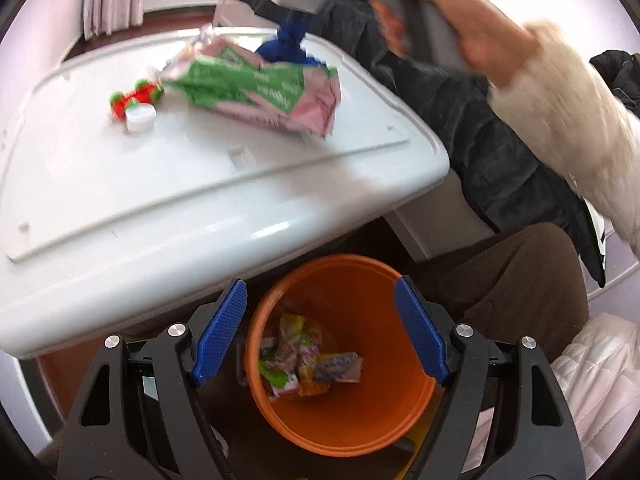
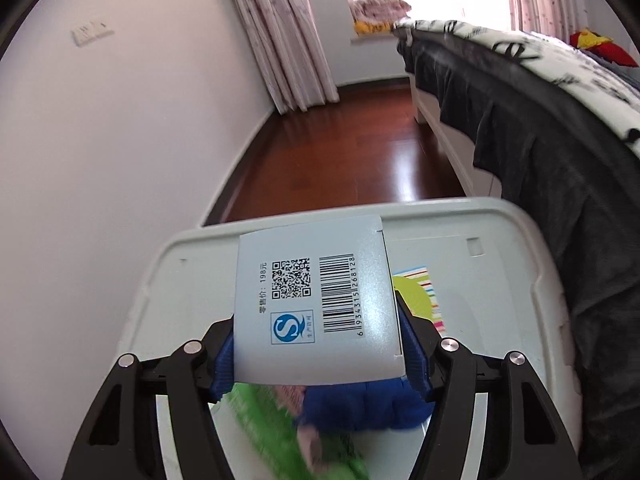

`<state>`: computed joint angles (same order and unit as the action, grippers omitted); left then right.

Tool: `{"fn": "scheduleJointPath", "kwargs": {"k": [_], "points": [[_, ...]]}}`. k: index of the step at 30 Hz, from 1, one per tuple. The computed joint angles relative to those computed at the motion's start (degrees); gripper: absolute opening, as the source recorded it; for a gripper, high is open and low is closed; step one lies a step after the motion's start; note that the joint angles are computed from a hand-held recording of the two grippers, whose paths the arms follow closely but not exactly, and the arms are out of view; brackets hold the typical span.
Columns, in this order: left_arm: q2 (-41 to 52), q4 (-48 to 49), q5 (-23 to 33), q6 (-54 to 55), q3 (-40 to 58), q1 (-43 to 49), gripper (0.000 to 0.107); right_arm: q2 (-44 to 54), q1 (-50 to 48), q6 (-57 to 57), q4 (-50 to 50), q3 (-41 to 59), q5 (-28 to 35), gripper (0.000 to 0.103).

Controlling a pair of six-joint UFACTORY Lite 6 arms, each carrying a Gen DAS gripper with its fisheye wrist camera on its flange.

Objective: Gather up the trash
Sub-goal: 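Grasp the white bottle cap with the left gripper while the right gripper holds the barcode box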

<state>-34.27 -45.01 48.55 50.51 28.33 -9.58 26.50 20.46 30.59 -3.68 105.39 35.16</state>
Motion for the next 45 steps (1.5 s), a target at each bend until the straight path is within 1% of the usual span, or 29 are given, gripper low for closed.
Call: {"fn": "scheduleJointPath", "kwargs": {"k": [1,3,5,8,10,13,15,17,18,20,22,25,27,30,32,35,36,37,38,39,40,41,43,45], "points": [[0.1,-0.1,0.1,-0.1,1.0,0.3,0.075,-5.1,0.4,0.6,-1.0,-5.6,-1.4,0.065],[1.6,-0.5,-0.2,-0.3,3.3,0.8,0.085,-12.3,1.0,1.9,-2.8,-13.5,-3.4,0.065],[3.3,0.3,-3.5,-1.9,6.1,0.4,0.088,-18.4,1.3,3.6,-4.2,-19.9,-4.8,0.065],[8.1,2.9,-9.3,-5.2,10.6,0.3,0.088,-27.8,1.5,7.6,-7.8,-28.4,-5.7,0.065],[12.5,6.8,-14.0,-9.7,13.9,-0.4,0.088,-33.3,1.6,10.2,-10.5,-33.1,-6.1,0.065],[21.5,11.5,-18.9,-15.2,20.4,-0.7,0.088,-40.4,1.3,11.8,-11.2,-39.1,-6.2,0.065],[27.8,12.7,-21.4,-17.3,24.8,-0.6,0.089,-44.2,0.2,11.4,-9.5,-42.4,-6.2,0.065],[34.3,18.0,-24.0,-23.8,29.5,-1.4,0.089,-46.1,-0.7,9.8,-7.2,-44.3,-6.2,0.065],[37.0,19.2,-24.6,-25.1,31.3,-1.7,0.089,-47.0,-1.1,9.2,-6.7,-45.0,-6.2,0.065],[43.7,23.1,-24.5,-29.3,36.4,-2.0,0.089,-47.2,-1.1,8.5,-7.2,-44.8,-5.4,0.065],[50.0,22.8,-24.2,-30.4,41.2,-1.5,0.089,-47.4,-0.7,9.0,-8.3,-44.7,-5.3,0.065],[54.5,21.5,-23.9,-30.7,44.6,-0.7,0.089,-47.0,-1.7,6.7,-6.1,-44.6,-6.1,0.065],[56.9,20.7,-23.5,-30.7,46.5,-0.1,0.089,-47.0,-2.1,6.1,-5.2,-45.1,-6.7,0.065],[58.1,23.1,-23.3,-33.2,47.6,-0.5,0.089,-46.6,-3.7,2.5,-1.8,-45.9,-7.7,0.065],[59.3,24.9,-23.7,-34.9,48.4,-0.9,0.089,-46.6,-3.6,2.8,-2.2,-46.3,-7.7,0.065],[59.1,25.9,-26.0,-35.7,47.5,-1.5,0.089,-46.4,-4.6,1.1,-0.5,-46.8,-8.1,0.065],[59.0,27.2,-26.6,-36.6,47.1,-1.7,0.089,-46.5,-4.7,0.9,-0.3,-47.0,-8.2,0.065],[59.4,30.8,-27.0,-39.5,47.5,-2.4,0.088,-46.3,-4.8,0.8,-0.4,-47.0,-8.2,0.065],[59.8,34.3,-27.3,-42.3,48.0,-3.2,0.08,-46.4,-4.8,0.9,-0.3,-47.2,-8.3,0.065],[59.8,37.5,-27.7,-44.6,48.0,-3.9,0.061,-46.4,-5.0,0.5,0.3,-47.5,-8.5,0.065],[59.5,39.2,-28.2,-44.6,47.8,-4.2,0.047,-46.7,-5.1,0.4,0.6,-47.8,-8.7,0.065],[59.3,38.4,-28.0,-43.5,47.9,-3.9,0.032,-46.8,-4.9,0.9,0.2,-48.0,-8.6,0.065],[59.1,30.3,-26.7,-36.2,48.2,-2.4,0.032,-47.1,-4.7,0.8,0.7,-48.5,-8.6,0.065],[58.9,26.5,-26.3,-32.6,47.9,-1.5,0.032,-47.2,-4.5,0.4,1.6,-48.8,-8.7,0.065]]}}
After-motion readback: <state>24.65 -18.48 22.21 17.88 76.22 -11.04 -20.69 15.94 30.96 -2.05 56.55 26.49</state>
